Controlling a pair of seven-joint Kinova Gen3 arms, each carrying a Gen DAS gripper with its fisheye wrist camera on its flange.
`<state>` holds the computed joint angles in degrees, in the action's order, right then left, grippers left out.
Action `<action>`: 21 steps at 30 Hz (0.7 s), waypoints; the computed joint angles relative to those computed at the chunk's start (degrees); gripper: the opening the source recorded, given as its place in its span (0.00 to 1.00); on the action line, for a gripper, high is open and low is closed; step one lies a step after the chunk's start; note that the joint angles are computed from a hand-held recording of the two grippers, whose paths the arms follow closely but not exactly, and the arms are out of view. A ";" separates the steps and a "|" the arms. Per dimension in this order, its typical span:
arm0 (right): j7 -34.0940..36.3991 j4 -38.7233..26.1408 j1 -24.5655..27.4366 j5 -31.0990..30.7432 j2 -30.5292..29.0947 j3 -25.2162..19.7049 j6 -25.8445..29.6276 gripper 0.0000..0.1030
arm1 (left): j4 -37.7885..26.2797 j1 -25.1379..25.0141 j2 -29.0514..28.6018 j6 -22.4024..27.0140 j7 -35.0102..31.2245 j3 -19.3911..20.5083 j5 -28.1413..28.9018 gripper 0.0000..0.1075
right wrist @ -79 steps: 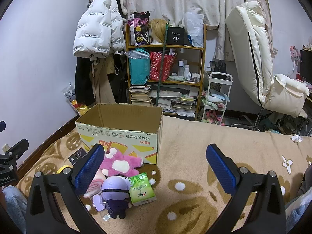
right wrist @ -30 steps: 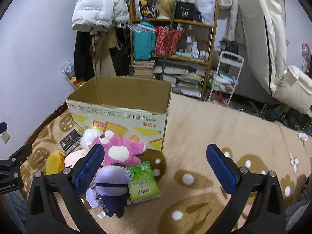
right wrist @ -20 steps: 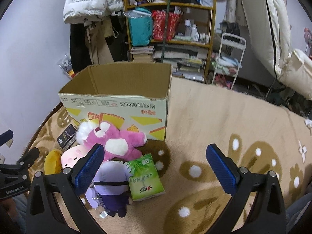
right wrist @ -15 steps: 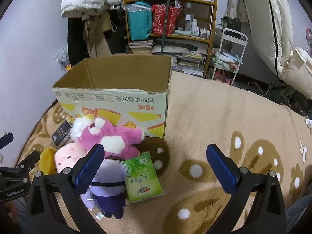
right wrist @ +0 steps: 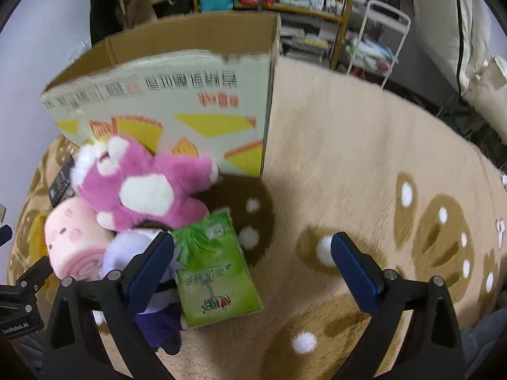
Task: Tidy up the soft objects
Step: 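Move the left tool toward the yellow plush while the right tool approaches the green tissue pack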
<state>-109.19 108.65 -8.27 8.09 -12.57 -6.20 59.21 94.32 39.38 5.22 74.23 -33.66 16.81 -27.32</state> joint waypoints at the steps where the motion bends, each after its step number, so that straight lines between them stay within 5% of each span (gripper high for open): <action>1: 0.10 -0.13 0.02 0.04 0.44 0.01 0.46 1.00 | -0.02 0.01 0.25 0.14 -0.04 -0.01 -0.05 0.93; 21: 1.84 -0.28 -0.29 -1.39 1.45 0.67 3.04 1.00 | 2.65 -4.52 -0.85 -5.51 -3.66 -1.52 7.04 0.88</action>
